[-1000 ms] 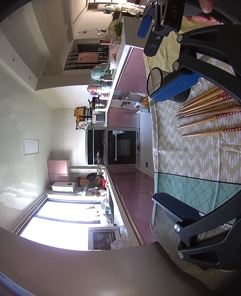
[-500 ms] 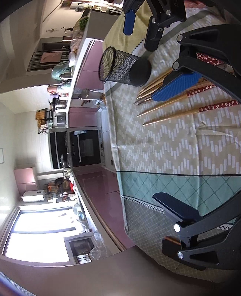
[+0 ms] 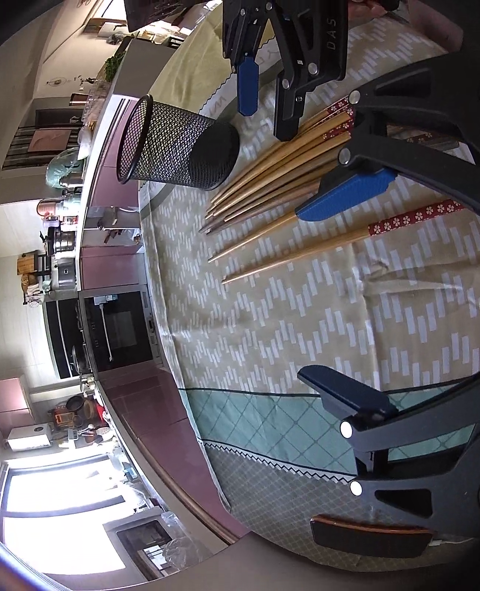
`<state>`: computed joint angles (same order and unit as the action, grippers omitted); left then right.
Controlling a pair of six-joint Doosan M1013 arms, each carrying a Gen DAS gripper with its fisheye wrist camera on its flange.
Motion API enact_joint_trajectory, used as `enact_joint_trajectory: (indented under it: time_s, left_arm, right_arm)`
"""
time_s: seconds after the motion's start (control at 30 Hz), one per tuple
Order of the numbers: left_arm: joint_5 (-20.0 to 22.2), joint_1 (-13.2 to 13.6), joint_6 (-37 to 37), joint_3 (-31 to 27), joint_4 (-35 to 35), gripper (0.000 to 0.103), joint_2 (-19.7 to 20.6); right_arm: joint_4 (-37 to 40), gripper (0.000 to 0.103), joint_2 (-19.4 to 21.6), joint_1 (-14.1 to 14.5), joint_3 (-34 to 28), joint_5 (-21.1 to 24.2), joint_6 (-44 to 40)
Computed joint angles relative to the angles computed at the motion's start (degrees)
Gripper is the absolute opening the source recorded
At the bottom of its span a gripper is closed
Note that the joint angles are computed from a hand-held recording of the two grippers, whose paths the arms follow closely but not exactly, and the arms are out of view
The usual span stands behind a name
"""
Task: Organize utensils
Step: 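Lower the right gripper onto one wooden chopstick and close it, then lift the chopstick upright with the right gripper over the mesh cup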
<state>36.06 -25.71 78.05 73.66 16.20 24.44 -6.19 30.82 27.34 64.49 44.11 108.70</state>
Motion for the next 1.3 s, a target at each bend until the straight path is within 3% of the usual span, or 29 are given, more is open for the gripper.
enact_joint_trajectory:
  time_s: [0.4,0.67,0.73,0.83,0.93,1.3]
  left_arm:
    - [5.6,0.8,9.5,-4.0,-9.9,0.060,2.7]
    - [9.6,1.7,12.6,-7.8,-16.3,0.035,5.2]
    - [9.9,1.7,12.3,-8.4,-16.6,0.026,5.7]
    - [10.2,1.9,12.7,-9.0,-18.5,0.011,6.0]
    - [10.0,2.0,12.0,-8.6,-18.9,0.010,5.7]
    - [8.2,3.4,13.1,-7.1,-24.3,0.008,3.9]
  right_arm:
    - [-0.8,0.047,1.2,0.0,-2.4,3.7,-1.6]
    - [0.7,0.034,2.4,-0.2,-4.2,4.4,-3.2]
    - [1.8,0.023,2.5,-0.3,-4.3,4.2,-3.6]
    - [4.2,0.016,2.4,-0.8,-4.3,4.1,-4.3]
    - [7.2,0.008,2.1,-1.5,-3.6,3.5,-4.9]
    - [14.0,0.006,-0.5,-2.5,0.1,-1.6,-9.6]
